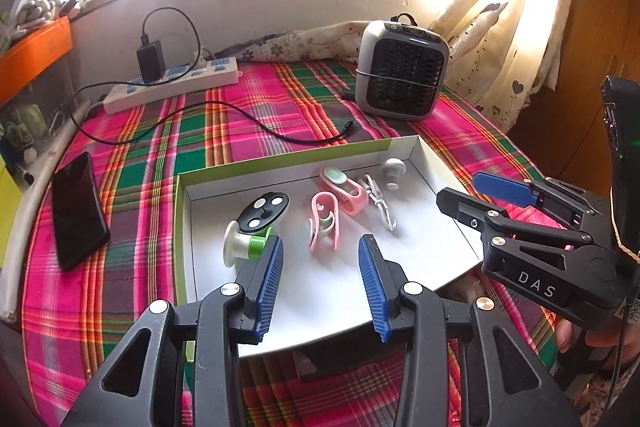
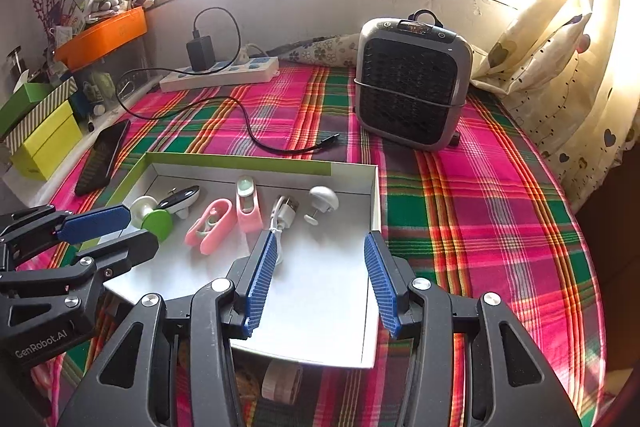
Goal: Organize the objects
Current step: 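Lift both tools out of the box back toward the remaining items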
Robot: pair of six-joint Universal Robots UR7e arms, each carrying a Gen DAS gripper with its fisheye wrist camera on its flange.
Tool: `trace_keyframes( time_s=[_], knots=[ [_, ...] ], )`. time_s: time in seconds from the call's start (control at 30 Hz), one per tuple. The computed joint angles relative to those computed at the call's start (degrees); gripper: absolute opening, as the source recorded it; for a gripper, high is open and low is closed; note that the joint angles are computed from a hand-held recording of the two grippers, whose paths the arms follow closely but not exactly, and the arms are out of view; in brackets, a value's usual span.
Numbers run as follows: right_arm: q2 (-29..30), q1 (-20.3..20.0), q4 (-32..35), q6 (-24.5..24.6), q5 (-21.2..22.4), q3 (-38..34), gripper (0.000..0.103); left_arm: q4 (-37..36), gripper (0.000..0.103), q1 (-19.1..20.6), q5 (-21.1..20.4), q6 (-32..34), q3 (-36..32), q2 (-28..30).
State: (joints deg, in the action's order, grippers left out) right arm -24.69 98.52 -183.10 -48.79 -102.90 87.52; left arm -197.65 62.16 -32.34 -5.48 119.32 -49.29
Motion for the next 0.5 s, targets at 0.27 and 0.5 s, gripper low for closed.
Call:
trace_keyframes(
  time_s=[0.27, 0.5],
  knots=[
    [-2.98, -1.02, -2.71, -0.59, 0.98, 5.06, 0.047, -3.8, 0.037, -1.9, 0.97, -1.6, 4.58, -1.35],
    [-5.1, -1.98, -4.41, -0.07, 2.15, 8.71, 0.047, -5.49, 0.037, -3.31, 2.09, -3.1, 8.76, -1.97]
  ],
)
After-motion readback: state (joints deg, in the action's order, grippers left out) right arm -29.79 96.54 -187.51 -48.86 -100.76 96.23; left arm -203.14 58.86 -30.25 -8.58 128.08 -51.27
